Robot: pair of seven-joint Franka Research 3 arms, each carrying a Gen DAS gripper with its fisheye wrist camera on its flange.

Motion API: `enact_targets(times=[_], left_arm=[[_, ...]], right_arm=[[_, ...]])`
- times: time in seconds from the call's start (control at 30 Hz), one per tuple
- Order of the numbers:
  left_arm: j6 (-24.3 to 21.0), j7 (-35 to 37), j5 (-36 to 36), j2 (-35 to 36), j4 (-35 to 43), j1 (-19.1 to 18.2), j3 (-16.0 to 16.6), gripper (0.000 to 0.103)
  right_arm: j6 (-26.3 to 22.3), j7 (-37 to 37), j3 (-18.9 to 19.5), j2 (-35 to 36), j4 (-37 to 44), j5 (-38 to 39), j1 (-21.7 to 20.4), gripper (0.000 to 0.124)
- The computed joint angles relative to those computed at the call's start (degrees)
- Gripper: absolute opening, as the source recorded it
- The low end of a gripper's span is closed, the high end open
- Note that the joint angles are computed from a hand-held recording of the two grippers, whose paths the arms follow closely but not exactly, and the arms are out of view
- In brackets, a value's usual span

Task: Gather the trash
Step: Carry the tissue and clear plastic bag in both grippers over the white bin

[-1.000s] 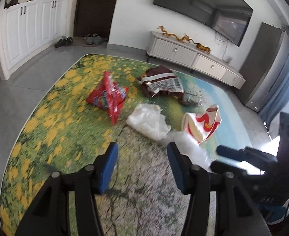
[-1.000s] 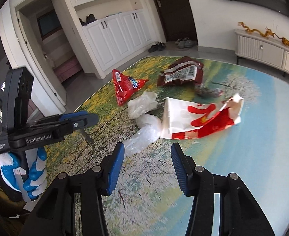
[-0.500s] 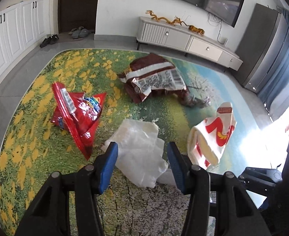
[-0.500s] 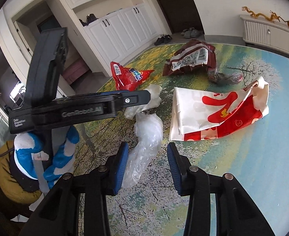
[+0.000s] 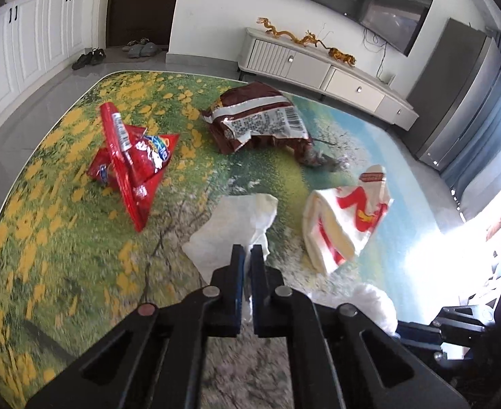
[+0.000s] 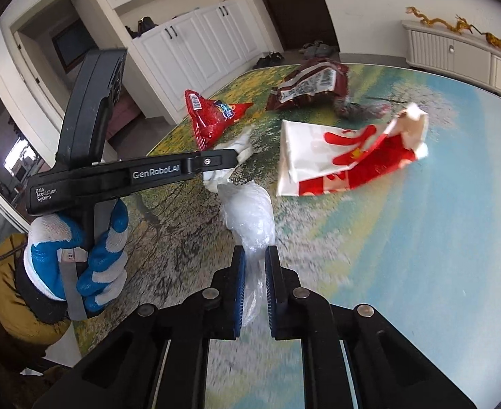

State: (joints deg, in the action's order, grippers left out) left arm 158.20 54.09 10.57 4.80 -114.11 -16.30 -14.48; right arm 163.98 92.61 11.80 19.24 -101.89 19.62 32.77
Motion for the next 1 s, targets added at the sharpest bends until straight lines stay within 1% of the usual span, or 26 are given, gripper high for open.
enact_targets(times=[0.13, 0.27, 0.33, 0.4, 0.43, 0.5, 0.53, 0.6, 0.7, 0.73, 0.83, 0.9, 1.0], left_arm=[[1.3, -2.4, 0.4, -5.8, -5.0, -0.6, -0.4, 0.003], [0.8, -5.6, 3.0, -11.8, -8.7, -1.4, -1.2, 0.002], [0.9, -7.1, 4.1, -14.7, -10.3, -1.7, -1.7, 0.002], [0.8, -8.2, 5.0, -16.9, -11.1, -2.0, -2.1, 0.002], [0.8, -8.8, 5.5, -18.1, -11.6, -2.2, -2.5, 0.002], [0.6, -9.8, 6.5, -19.7, -11.9, -2.4, -3.1, 0.002], [0.5, -10.1, 6.9, -20.4, -11.8, -2.7, -3.4, 0.002], [0.4, -9.9, 7.0, -21.5, -11.6, -3.5, -3.7, 0.002], [-0.3, -9.8, 8.5, -21.1, -9.4, -4.3, -5.1, 0.002], [-0.8, -9.7, 9.3, -20.4, -8.3, -4.5, -5.6, 0.003], [-2.4, -8.9, 10.6, -17.2, -4.2, -6.0, -6.9, 0.002], [-3.6, -7.9, 11.2, -13.8, -0.4, -7.3, -7.7, 0.002], [-5.1, -5.8, 11.9, -7.7, 6.1, -10.0, -8.5, 0.002]], right_arm=[[3.5, 3.0, -0.6, -6.7, -7.7, -0.3, 0.9, 0.011], [7.6, 7.3, -1.0, -13.2, -14.8, -2.5, 1.9, 0.011], [9.6, 10.4, -1.0, -16.8, -18.6, -4.9, 2.2, 0.011], [11.3, 16.7, -1.0, -19.6, -21.6, -11.0, 2.1, 0.011], [12.0, 18.8, -0.5, -21.3, -23.4, -12.8, 1.5, 0.011], [13.4, 25.3, 2.0, -25.0, -26.8, -18.8, -1.6, 0.011], [14.0, 27.2, 3.3, -26.8, -28.4, -20.3, -3.2, 0.011], [15.2, 30.3, 6.3, -30.6, -31.9, -22.1, -6.8, 0.011], [16.5, 32.8, 10.6, -37.0, -37.2, -22.0, -12.3, 0.011], [16.7, 33.6, 11.9, -39.5, -39.2, -21.6, -14.2, 0.011], [16.9, 34.8, 14.0, -46.9, -45.0, -19.1, -18.1, 0.011], [16.1, 35.8, 15.5, -51.6, -48.3, -17.8, -21.0, 0.011], [13.3, 37.4, 15.9, -60.0, -54.0, -16.1, -24.0, 0.011]])
